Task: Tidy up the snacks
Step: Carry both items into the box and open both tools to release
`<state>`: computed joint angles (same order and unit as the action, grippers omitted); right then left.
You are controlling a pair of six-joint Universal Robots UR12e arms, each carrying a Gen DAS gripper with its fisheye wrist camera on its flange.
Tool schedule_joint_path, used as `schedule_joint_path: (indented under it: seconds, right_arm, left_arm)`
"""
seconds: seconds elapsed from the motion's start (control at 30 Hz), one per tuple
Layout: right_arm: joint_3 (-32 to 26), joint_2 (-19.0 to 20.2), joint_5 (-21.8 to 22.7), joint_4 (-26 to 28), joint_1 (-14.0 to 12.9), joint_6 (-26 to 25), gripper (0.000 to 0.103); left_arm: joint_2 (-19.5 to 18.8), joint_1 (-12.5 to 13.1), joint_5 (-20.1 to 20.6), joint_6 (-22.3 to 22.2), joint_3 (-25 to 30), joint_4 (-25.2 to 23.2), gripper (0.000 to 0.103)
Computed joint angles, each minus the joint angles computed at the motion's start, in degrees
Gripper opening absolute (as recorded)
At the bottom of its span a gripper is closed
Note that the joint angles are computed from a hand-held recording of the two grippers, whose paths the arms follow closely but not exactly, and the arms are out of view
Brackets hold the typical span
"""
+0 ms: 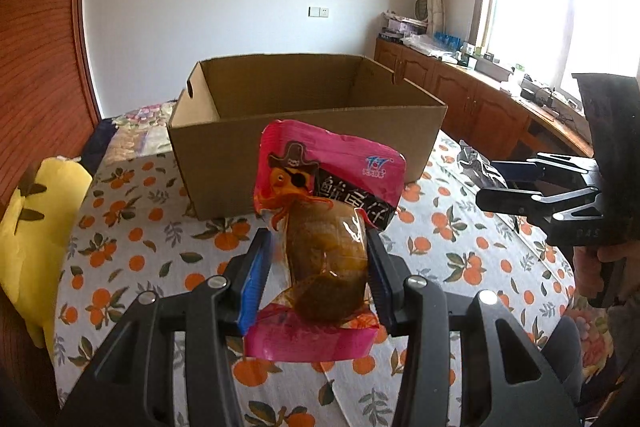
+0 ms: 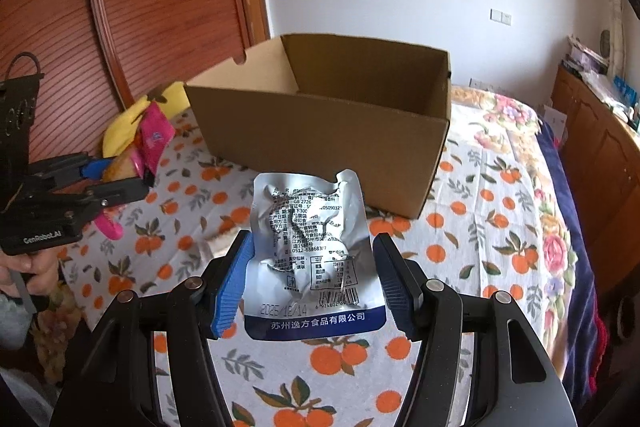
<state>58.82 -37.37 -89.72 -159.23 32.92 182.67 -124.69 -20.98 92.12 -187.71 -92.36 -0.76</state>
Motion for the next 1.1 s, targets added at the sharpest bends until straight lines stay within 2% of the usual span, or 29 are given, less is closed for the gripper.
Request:
schedule_joint_path:
  seconds: [0.27, 0.5, 0.93, 1.1]
  right_arm:
    - [-0.7, 0.3, 0.7, -1.8, -0.3, 0.2, 0.063]
    - [-4.0, 1.6, 1.3, -2.1, -0.6, -0.9, 0.063]
    - [-18.4, 8.5, 1.8, 2.3, -1.4, -4.3, 0.063]
    - [-26.7, 12.8, 1.1, 5.3, -1.6, -7.2, 0.063]
  left_arm:
    - [-0.5, 0.5, -0.2, 0.4, 1.3, 1.4, 0.045]
    - [-1.7, 0.9, -0.4, 2.0, 4.6, 1.4, 0.045]
    - [-5.7, 2.6, -0.6, 4.2, 12.6, 0.2, 0.045]
    - [-7.8, 3.0, -0.3, 5.2, 16.1, -1.2, 0.045]
